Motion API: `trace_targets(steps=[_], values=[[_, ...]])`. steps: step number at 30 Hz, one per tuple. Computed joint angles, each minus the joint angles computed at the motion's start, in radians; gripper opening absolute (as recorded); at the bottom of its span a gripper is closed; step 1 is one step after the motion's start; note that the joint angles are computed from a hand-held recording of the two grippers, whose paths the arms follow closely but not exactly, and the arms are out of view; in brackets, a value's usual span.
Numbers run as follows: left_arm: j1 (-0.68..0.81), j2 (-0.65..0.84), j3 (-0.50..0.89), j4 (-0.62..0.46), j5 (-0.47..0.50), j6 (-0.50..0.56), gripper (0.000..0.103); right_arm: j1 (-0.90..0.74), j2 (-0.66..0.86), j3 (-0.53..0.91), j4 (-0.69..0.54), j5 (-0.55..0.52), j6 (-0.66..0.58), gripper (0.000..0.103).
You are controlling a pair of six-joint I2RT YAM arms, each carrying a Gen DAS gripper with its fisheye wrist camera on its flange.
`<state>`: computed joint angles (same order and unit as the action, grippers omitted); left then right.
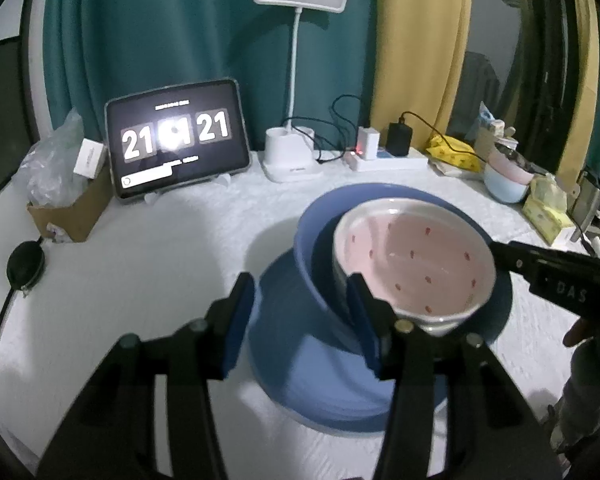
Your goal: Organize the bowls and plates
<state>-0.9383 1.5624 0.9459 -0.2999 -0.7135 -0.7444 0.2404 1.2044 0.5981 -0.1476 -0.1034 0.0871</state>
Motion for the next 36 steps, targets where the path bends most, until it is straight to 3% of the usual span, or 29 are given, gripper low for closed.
trace_targets(steps=[1, 10, 16, 20, 36], values=[[-0.007, -0.004, -0.003, -0.002, -0.007, -0.003, 0.061, -0.002, -0.008, -0.004, -0.001, 0.000, -0.003, 0.032], [-0.097, -0.043, -0.009, -0.066, -0.083, -0.063, 0.079, -0.020, -0.132, -0.057, -0.043, 0.017, -0.054, 0.034], [-0.159, -0.031, 0.035, -0.107, -0.117, -0.091, 0.092, -0.060, -0.233, -0.096, -0.078, 0.004, -0.079, 0.046], [-0.202, -0.031, 0.059, -0.136, -0.148, -0.113, 0.095, -0.090, -0.304, -0.116, -0.109, -0.009, -0.102, 0.052], [-0.345, -0.027, 0.192, -0.308, -0.288, -0.198, 0.097, -0.261, -0.604, -0.124, -0.318, -0.118, -0.194, 0.053]])
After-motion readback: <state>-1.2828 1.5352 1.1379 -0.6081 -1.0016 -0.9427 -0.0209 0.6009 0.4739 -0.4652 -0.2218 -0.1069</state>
